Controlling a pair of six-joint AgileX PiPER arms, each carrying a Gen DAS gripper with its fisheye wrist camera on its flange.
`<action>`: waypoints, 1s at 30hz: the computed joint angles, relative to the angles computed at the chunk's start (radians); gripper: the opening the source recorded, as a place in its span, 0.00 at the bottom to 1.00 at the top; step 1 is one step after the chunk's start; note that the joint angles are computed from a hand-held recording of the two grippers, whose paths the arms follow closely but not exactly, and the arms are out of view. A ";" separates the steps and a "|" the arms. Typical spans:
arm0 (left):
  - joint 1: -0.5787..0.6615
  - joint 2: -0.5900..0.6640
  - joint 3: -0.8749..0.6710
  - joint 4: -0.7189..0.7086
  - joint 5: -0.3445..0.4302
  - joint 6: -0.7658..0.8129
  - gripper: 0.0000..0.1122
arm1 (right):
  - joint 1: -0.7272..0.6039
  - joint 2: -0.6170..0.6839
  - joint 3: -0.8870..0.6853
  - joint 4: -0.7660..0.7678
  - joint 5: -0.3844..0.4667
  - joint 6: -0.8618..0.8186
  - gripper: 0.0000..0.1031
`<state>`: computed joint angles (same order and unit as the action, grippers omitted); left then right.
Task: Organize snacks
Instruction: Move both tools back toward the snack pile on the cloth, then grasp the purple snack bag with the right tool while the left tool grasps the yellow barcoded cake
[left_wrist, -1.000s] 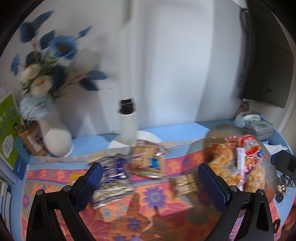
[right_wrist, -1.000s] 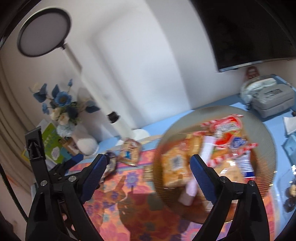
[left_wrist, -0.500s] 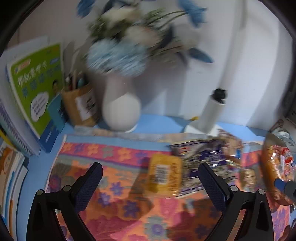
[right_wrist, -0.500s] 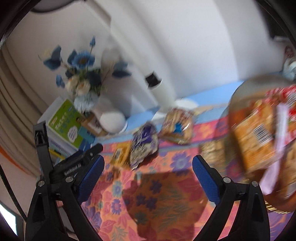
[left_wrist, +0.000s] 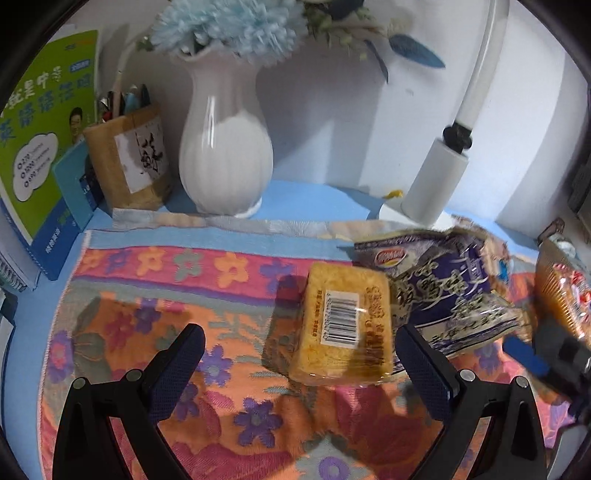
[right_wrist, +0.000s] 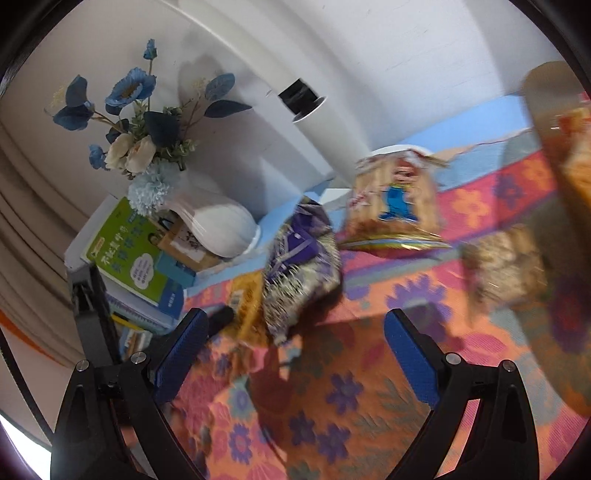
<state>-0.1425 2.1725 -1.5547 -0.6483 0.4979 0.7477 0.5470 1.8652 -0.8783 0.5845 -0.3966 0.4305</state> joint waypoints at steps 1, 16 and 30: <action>-0.002 0.012 -0.010 0.006 0.003 -0.006 0.91 | -0.014 0.012 -0.019 -0.037 0.009 0.024 0.94; -0.003 0.117 -0.070 -0.125 0.000 0.096 0.92 | -0.084 0.207 -0.203 -0.260 -0.022 0.146 1.00; -0.003 0.113 -0.059 -0.136 -0.011 0.109 0.92 | -0.074 0.217 -0.220 -0.184 -0.016 0.062 1.00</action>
